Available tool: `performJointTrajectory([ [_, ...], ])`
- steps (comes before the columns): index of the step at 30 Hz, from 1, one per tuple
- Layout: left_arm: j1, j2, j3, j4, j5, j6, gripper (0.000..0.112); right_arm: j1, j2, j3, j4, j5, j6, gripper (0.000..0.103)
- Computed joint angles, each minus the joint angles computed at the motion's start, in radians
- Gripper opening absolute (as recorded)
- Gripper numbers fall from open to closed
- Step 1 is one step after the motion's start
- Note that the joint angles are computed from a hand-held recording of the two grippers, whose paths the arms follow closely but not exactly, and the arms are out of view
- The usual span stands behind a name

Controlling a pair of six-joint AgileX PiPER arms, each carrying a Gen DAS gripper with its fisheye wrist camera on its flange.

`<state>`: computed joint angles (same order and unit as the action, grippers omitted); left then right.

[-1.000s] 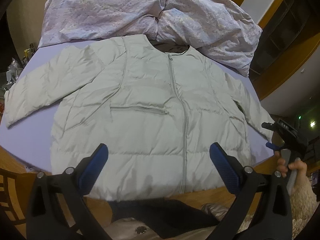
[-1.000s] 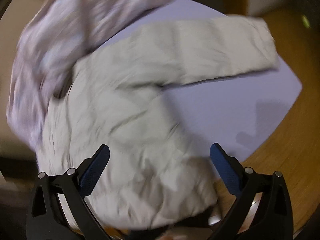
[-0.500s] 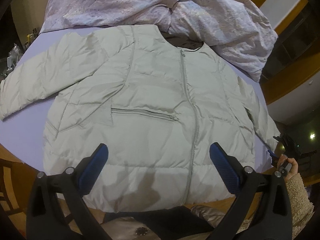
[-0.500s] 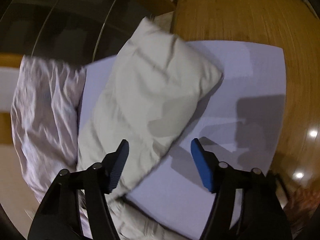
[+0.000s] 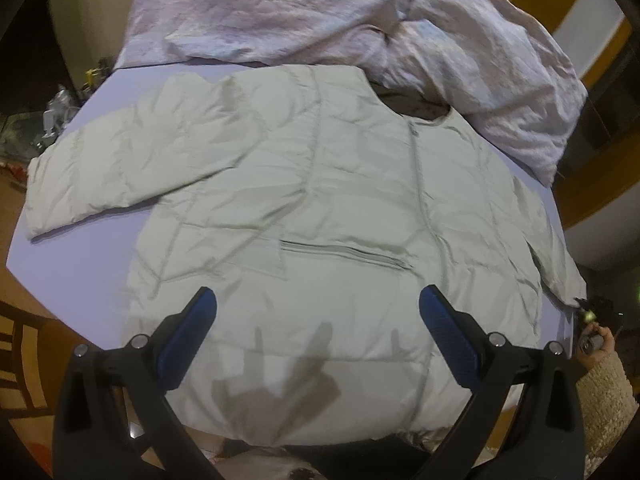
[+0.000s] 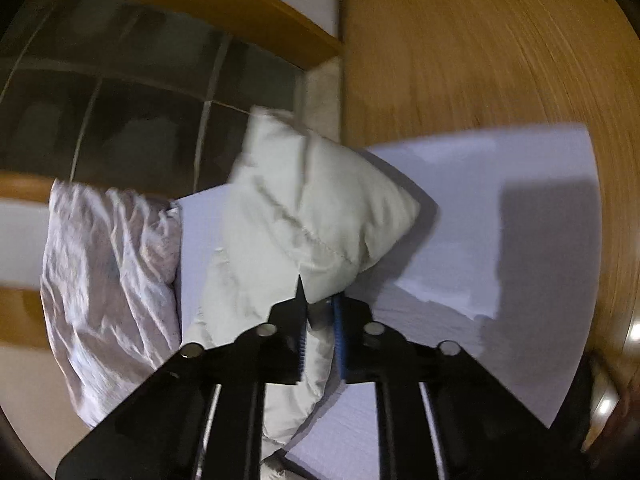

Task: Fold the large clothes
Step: 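Grasp the grey jacket's sleeve cuff with the right tool and fold it across the body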

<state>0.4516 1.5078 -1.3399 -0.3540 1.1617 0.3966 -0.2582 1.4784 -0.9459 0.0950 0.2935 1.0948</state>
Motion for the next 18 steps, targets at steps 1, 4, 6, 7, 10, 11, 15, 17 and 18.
performJointTrajectory([
  [1,0.015,0.006,-0.005,-0.004,-0.002,0.004,0.101,0.021,0.011,-0.037,-0.089,0.011,0.066,0.008],
  [4,0.057,0.030,-0.023,-0.024,-0.001,0.019,0.101,0.080,0.029,-0.168,-0.208,0.065,0.102,0.008],
  [6,0.081,0.048,-0.037,-0.035,-0.002,0.027,0.101,0.122,0.045,-0.257,-0.231,0.100,0.070,0.008],
  [7,0.093,0.059,-0.046,-0.042,0.000,0.031,0.101,0.151,0.060,-0.316,-0.234,0.119,0.043,0.008],
  [10,0.124,0.092,-0.069,-0.060,0.006,0.033,0.101,0.244,0.126,-0.492,-0.202,0.167,-0.061,0.008],
  [11,0.135,0.100,-0.073,-0.065,0.004,0.033,0.101,0.278,0.155,-0.558,-0.186,0.188,-0.099,0.008],
  [15,0.173,0.133,-0.094,-0.070,-0.013,0.014,0.101,0.405,0.288,-0.810,-0.097,0.279,-0.254,0.008],
  [17,0.192,0.149,-0.106,-0.076,-0.013,0.013,0.101,0.472,0.372,-0.952,-0.053,0.335,-0.321,0.008],
  [18,0.203,0.156,-0.112,-0.080,-0.015,0.017,0.101,0.498,0.429,-1.037,-0.037,0.366,-0.345,0.008],
])
